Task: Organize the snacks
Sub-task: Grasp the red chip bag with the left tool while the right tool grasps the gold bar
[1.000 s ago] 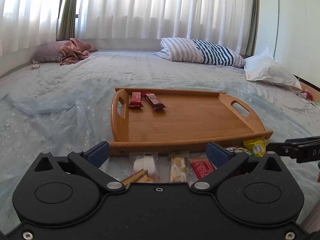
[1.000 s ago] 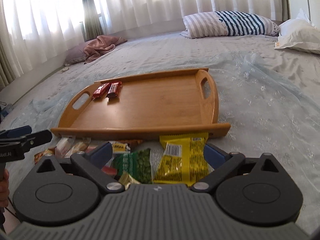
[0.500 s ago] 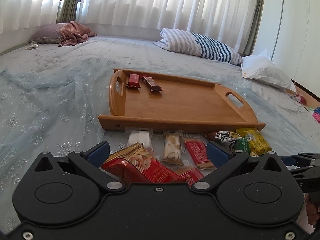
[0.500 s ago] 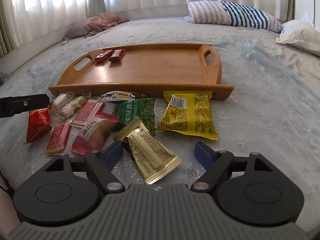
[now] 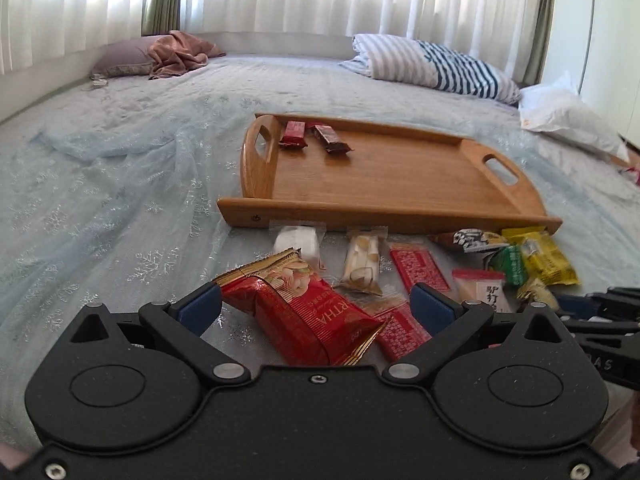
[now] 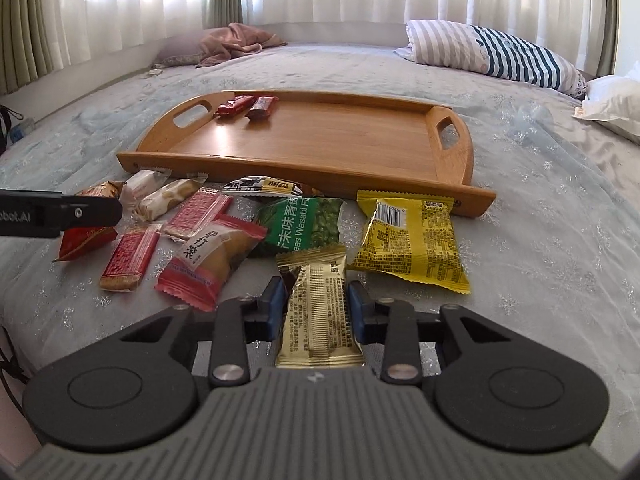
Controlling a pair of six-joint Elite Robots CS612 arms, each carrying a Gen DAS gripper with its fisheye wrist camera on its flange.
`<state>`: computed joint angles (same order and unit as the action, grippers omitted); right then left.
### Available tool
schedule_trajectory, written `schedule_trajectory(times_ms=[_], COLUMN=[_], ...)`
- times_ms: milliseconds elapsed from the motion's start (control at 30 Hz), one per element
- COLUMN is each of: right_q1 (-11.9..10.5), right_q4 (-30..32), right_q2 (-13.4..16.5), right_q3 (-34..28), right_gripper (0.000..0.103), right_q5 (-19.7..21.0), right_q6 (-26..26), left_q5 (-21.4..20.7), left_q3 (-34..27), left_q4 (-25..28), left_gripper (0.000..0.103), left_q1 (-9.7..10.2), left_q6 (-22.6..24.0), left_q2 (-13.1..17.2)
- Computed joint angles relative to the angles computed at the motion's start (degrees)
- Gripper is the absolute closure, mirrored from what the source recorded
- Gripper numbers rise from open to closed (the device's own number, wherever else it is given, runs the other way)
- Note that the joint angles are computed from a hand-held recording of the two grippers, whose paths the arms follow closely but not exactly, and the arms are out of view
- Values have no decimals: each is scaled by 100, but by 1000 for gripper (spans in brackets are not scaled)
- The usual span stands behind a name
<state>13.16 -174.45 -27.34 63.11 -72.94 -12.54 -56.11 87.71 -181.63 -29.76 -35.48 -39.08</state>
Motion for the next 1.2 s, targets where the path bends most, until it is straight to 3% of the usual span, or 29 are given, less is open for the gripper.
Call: schedule_trajectory(times_ms=[167,233,400,633,800,833,867,1200], right_q1=[-15,-18,-37,-50,-14,-6,-1,-97], right_q4=[-63,-84,-153,-67,-68,-66,-42,125], right_q2=[22,27,40,24,1,-6,-22,-136], right_q3=[-7,-5,11,3,27,35,46,149], right_gripper=[66,66,65,65,66,67,68,70], right_q5=[58,71,143,178,54,30,23,371], right_q6=[71,90,176,167,8,-116,-224,-49], left_q5=[-30,19,155,330,572,628,610,470], left_q3=[-146,-191,-199,-155,-120,-106,-101,7], left_q4=[432,628,711,590,447,381,382,-25], left_gripper=[11,19,29,47,49,69,64,66], left_q1=[7,16,38,58,9,-7,-9,-2], left_q6=[-353,-620,-924,-772,-500,-399,-348,-257], left_q2=[37,49,73,70,72,74,67,38])
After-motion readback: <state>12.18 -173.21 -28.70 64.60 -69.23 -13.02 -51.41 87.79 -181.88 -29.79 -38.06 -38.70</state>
